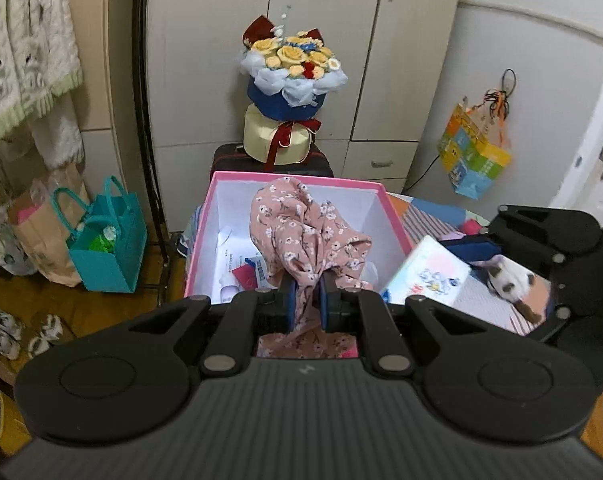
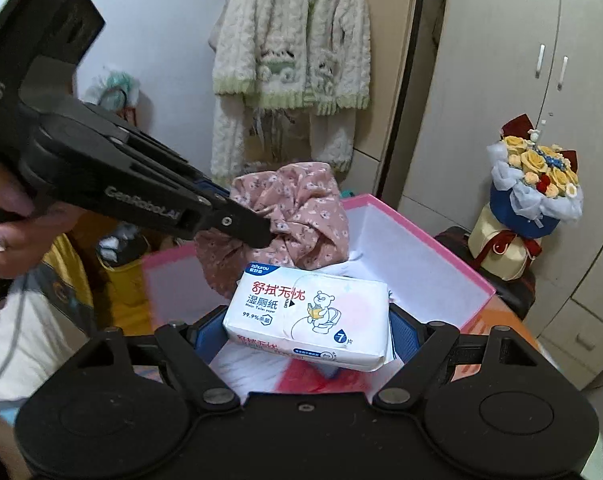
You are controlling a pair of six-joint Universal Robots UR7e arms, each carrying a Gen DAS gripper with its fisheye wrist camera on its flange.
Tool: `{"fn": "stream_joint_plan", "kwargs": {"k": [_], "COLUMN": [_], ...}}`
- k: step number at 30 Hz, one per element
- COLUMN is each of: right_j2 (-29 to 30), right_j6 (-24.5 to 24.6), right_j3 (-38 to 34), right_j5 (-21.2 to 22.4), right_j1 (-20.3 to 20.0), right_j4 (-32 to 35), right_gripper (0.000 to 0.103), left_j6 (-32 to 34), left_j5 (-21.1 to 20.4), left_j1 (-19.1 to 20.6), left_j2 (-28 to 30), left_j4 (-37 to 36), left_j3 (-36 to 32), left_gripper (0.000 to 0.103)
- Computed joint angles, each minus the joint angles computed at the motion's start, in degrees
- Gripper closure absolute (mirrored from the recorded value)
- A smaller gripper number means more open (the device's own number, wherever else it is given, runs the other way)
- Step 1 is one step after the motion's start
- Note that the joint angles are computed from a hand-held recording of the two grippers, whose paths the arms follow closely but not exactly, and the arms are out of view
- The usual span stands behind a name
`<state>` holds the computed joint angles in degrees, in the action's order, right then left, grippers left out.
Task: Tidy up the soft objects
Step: 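Carry the scrunchie and tissue pack into the pink box and open both grippers, then move both tools back toward the white plush toy on the table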
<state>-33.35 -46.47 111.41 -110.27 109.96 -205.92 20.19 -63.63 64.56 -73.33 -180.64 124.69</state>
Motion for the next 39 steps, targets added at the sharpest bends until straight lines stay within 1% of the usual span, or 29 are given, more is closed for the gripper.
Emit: {"fn": "stream_joint_plan", "kwargs": {"k": [2,3,6,7,10,12,14,15,17,19,21,23,24,25,26,27,30,33,35,39], "right_j2": [0.8,1.0,1.5,1.9,4.0,5.2,6.1,6.5,7.7,8.7,8.9,8.4,8.1,7.7,7.3,7.1,5.4,3.0,1.5,-1.4], "right_j6": [-0.8,-1.1,-0.4,-0.4,-3.3,-4.5,-5.1,-5.4,-6.4,-6.9,-6.3,-6.0,-6.0,-6.0,-5.7,-5.3,-3.5,-2.1,-0.6,1.7], "right_j3": [-2.8,-4.2,-7.9,-9.2,-12.3,-14.1,-15.8,-16.5,-18.1,-18.9,-18.6,-17.4,-16.7,-15.8,-14.4,-13.7,-9.8,-4.5,-1.3,5.1], "right_j5": [-0.5,-0.6,-0.1,-0.5,-2.4,-3.4,-4.6,-5.2,-6.2,-7.7,-8.1,-7.0,-6.3,-5.4,-4.6,-4.2,-3.3,-0.8,-0.6,-1.4], "right_j1": [-0.8,-1.2,-2.1,-2.2,-2.0,-1.9,-1.8,-1.7,-1.6,-1.5,-1.5,-1.8,-2.0,-2.1,-2.2,-2.4,-2.7,-2.9,-2.6,-0.8], "right_j4": [3.5,6.3,13.3,15.1,17.5,19.5,21.7,22.8,23.3,22.7,21.3,19.3,18.1,16.4,14.3,12.9,8.2,3.1,-0.2,-6.0], "right_gripper": [0.018,0.018,0.018,0.018,0.018,0.018,0.018,0.018,0.016,0.016,0.016,0.015,0.015,0.014,0.01,0.01,0.01,0.01,0.01,0.01], "left_j6": [0.2,0.4,0.3,0.0,-1.1,0.0,2.0,2.4,1.0,-0.1,0.6,2.4,3.0,3.7,4.3,4.5,6.1,7.1,6.4,7.1], "left_j5": [0.3,0.4,1.7,2.2,3.1,4.8,7.9,8.6,8.5,8.2,8.8,9.4,10.6,10.9,10.1,9.7,10.3,9.8,9.0,8.1], "left_j1": [0.9,1.3,2.3,2.7,3.5,3.4,2.9,2.8,3.3,3.8,3.7,3.3,2.8,2.4,2.2,1.9,0.5,-0.9,-1.8,-4.3], "left_j2": [2.6,3.7,6.6,7.4,8.9,10.2,11.8,12.2,12.2,12.2,12.3,12.2,12.2,11.9,11.2,10.4,8.3,5.3,2.7,-2.4], "left_j4": [-1.0,-1.1,-0.6,-0.1,1.6,0.1,-3.5,-4.2,-2.7,-1.6,-3.8,-7.1,-8.5,-9.7,-10.6,-10.9,-11.3,-10.6,-8.2,-5.3], "left_j3": [-1.9,-2.9,-5.7,-6.4,-8.2,-8.7,-8.7,-8.7,-9.5,-10.0,-9.4,-7.9,-7.2,-6.4,-5.3,-4.3,-1.6,1.3,2.9,6.7], "left_gripper": [0.092,0.092,0.092,0.092,0.092,0.091,0.09,0.089,0.089,0.083,0.063,0.058,0.057,0.055,0.049,0.044,0.043,0.041,0.041,0.04]}}
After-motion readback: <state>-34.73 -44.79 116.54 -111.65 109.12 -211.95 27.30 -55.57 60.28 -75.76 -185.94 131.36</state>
